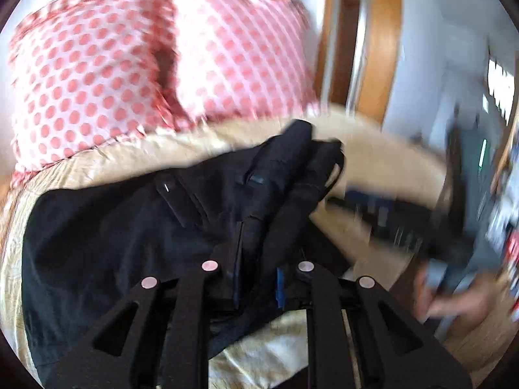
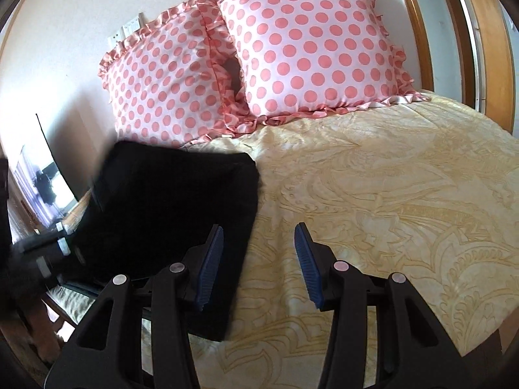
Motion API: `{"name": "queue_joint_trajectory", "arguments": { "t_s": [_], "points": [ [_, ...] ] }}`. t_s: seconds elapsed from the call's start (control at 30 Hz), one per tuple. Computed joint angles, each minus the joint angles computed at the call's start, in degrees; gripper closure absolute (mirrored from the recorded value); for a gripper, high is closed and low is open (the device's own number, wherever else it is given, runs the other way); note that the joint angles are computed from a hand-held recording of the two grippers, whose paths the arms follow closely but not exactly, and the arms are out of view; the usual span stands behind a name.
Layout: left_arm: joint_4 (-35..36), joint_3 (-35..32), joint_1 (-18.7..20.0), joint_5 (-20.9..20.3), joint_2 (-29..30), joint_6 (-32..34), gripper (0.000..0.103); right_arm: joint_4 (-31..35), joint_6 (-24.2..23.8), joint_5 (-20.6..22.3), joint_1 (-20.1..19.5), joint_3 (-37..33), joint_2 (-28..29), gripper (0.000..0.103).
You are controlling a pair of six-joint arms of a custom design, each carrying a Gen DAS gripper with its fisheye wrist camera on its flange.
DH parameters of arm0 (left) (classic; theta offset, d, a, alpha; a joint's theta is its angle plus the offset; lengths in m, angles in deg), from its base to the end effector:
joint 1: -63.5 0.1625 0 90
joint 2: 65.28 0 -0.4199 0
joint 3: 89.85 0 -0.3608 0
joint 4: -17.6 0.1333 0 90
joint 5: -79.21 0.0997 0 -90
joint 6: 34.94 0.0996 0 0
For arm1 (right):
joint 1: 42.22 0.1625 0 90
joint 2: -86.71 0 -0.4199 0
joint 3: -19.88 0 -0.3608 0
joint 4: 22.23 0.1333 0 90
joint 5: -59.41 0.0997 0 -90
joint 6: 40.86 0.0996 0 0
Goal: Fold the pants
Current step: 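Lay the folded pants flat with the left gripper and release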
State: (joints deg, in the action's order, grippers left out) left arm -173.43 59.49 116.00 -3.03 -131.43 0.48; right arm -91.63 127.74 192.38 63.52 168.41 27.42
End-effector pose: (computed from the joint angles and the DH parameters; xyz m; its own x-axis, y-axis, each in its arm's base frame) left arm -0.0892 -0.3573 0.1249 -0.3253 0.9025 -0.2823 0.9424 0.2849 -0.1752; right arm 0.1318 -0.2267 0.0442 -0.8427 0.3458 0.4127 -0.2638 0.4030 -0.8764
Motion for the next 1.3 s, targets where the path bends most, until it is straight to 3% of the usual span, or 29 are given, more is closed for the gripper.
{"name": "queue_joint_trajectory", "arguments": {
  "t_s": [0.03,0.13,0.27,0.37,0.4,0.43,0.47,0.53,0.63,0.7,0.8,0.93,1.1,1.23,1.27,1.3],
  "points": [
    [-1.4,0.9,-0.1,1.8,2.0,1.2,0.088,-0.1,-0.3,1.3,0.5,-0.2,0.1,0.055],
    [-6.1,2.2,1.2,1.6,4.1,3.8,0.087,-0.9,-1.2,3.0,1.4,0.0,-0.3,0.055],
    [3.0,0.0,3.5,-1.9,-0.5,2.3,0.076,-0.9,-3.8,4.1,4.2,-0.8,-1.9,0.055],
    [14.2,-2.4,6.0,-6.0,-6.8,1.6,0.057,0.5,-7.1,3.0,6.8,-2.6,-2.4,0.055],
    [16.2,-2.9,6.7,-6.9,-8.5,1.4,0.041,2.1,-8.0,2.3,7.5,-3.9,-2.3,0.055],
    [15.9,-3.0,7.5,-7.0,-10.3,1.0,0.026,3.3,-8.4,1.8,7.7,-4.7,-2.1,0.055],
    [13.8,-2.8,7.8,-6.1,-11.0,0.7,0.024,6.0,-9.1,1.1,8.0,-6.7,-1.3,0.055],
    [7.5,-2.8,8.2,-2.2,-11.0,0.4,0.022,10.3,-10.0,0.0,8.0,-9.9,0.3,0.055],
    [-3.7,-3.3,7.5,8.3,-6.4,0.3,0.016,17.4,-9.3,-1.8,7.0,-14.8,3.4,0.055],
    [-8.7,-4.1,7.5,13.7,-2.9,1.2,0.016,21.8,-7.4,-0.6,6.4,-18.0,5.5,0.055],
    [-12.4,-5.2,8.6,18.8,0.9,2.1,0.016,30.6,-2.1,4.6,6.4,-23.1,9.1,0.055],
    [-8.7,-6.1,10.8,19.2,0.8,1.0,0.016,35.2,3.0,8.7,7.9,-25.2,12.5,0.055],
    [-4.7,-7.0,14.6,14.4,-1.7,-0.9,0.009,36.1,4.6,11.5,10.1,-25.6,14.5,0.055],
    [-9.5,-5.8,14.4,14.7,-0.3,1.0,0.004,34.5,4.6,5.9,8.6,-21.6,8.0,0.053],
    [-10.0,-5.8,14.5,14.5,-0.1,1.3,0.003,33.5,3.9,6.4,8.4,-20.6,5.7,0.048],
    [-9.8,-6.0,14.8,14.2,-0.2,1.3,0.002,32.8,2.7,7.0,7.7,-20.1,3.8,0.037]
  ]
}}
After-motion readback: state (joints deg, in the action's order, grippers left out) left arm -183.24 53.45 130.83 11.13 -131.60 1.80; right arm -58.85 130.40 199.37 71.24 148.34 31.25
